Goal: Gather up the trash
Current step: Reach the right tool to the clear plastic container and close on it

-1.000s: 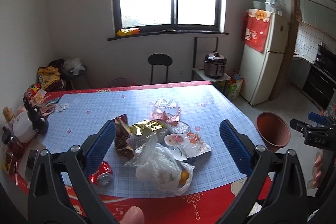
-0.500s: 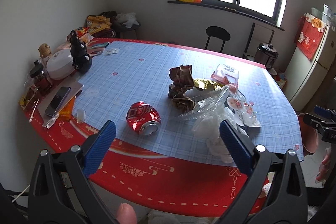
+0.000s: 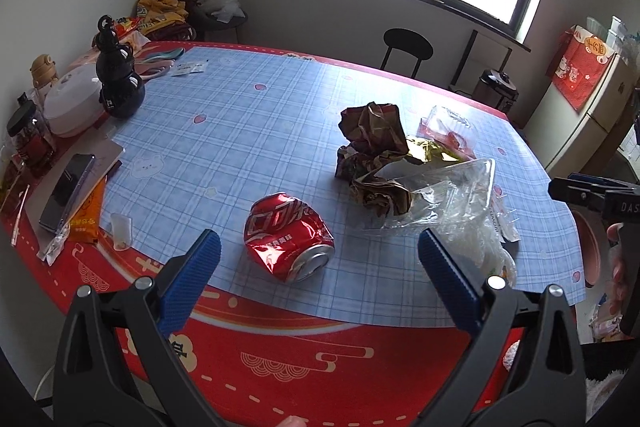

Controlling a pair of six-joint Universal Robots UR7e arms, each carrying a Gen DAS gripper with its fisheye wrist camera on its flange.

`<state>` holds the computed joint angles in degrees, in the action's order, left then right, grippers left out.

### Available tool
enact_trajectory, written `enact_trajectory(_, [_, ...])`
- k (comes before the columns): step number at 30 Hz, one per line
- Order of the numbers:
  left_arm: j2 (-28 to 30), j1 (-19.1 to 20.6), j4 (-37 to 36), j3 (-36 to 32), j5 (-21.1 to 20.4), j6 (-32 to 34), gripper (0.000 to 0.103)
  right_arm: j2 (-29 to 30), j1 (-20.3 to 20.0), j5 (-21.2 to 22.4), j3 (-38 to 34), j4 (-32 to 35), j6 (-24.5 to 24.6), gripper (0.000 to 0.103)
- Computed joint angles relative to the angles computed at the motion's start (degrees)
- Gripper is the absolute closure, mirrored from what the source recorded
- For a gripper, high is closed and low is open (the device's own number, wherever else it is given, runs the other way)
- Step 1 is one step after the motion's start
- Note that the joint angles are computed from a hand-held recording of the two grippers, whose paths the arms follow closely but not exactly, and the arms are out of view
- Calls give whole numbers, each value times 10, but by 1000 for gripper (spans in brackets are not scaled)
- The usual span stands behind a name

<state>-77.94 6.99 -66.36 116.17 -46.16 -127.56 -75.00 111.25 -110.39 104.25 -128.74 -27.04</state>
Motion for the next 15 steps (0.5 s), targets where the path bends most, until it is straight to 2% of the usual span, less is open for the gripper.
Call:
enact_trajectory(2, [-25, 6, -19, 24, 2, 7, 6, 33, 5, -3, -15, 11, 45, 5])
enact_trajectory(5, [-60, 12, -42, 56, 0, 24, 6, 73, 2, 14, -33, 25, 105, 14])
enact_trajectory(11, [-112, 21, -82, 107, -13, 72, 7, 120, -7, 13, -40, 37, 224, 29])
enact_trajectory(13, [-127, 24, -104, 124, -19, 87, 8, 122, -12, 20, -37, 42, 246, 39])
enact_trajectory(15, [-139, 29, -123, 138, -27, 102, 8, 119, -11, 20, -31, 47, 261, 61])
